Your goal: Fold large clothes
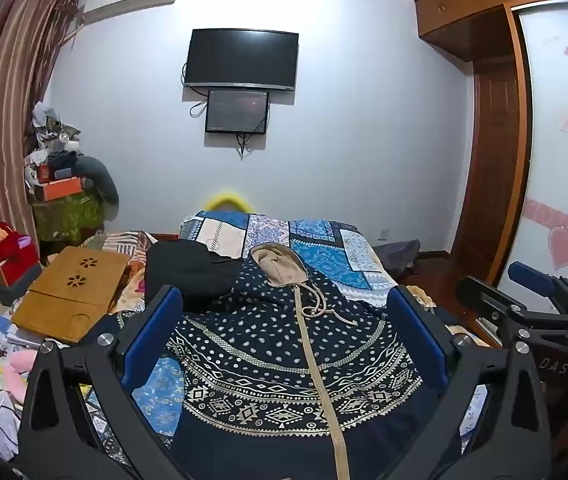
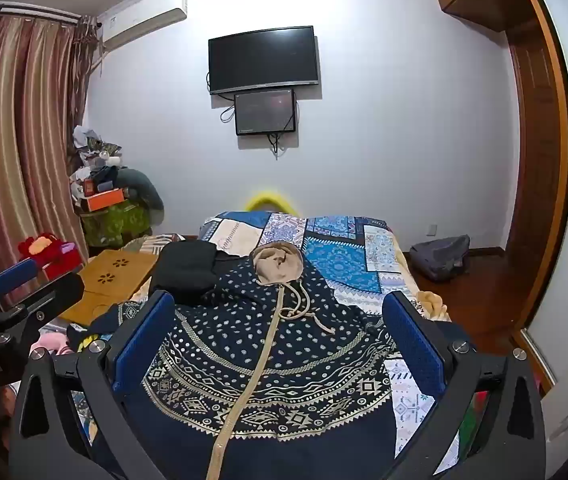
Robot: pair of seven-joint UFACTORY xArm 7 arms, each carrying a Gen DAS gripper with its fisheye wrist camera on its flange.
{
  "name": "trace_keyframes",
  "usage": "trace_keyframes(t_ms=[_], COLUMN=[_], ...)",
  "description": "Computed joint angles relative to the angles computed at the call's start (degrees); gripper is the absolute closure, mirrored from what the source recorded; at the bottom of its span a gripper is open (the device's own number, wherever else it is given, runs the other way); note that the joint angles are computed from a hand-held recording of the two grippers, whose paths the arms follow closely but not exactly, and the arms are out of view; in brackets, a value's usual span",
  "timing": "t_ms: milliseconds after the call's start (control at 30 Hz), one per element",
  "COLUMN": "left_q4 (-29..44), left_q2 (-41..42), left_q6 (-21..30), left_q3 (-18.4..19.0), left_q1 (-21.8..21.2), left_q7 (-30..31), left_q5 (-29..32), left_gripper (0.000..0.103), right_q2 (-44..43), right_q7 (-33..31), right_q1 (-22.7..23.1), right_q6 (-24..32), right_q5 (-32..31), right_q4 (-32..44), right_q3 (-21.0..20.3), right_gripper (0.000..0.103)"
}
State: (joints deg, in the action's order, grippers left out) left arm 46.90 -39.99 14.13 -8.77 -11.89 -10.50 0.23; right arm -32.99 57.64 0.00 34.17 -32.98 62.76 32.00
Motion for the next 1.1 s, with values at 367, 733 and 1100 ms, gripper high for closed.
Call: trace_keyframes(t_ms=[367,733,1100], left_q4=[-0.3,-0.7,-0.1], left_q2=[0.2,0.4,0.7], left_q6=[-0.1,-0.7,-0.4], left_q3=[0.4,0.6,0.2], left_q1=[0.6,-0.3,0.6], left_q7=[-1.1,-0.1,-0.5], left_q5=[-0.2,-0.3,0.0], left_gripper=[0.0,0.001,0.0], right_q2=[-0.3,0.8,1.0], right_q7=[0.6,0.5,1.7], right_q1=[0.3,0.1,0.7], right_q6=[0.4,0.5,0.2], right_q5=[-0.1,-0.2,-0.8], right_q4=[-0.2,0.8,0.4], right_q3=[0.3,0.4,0.3], right_gripper=[0.0,0.0,0.0])
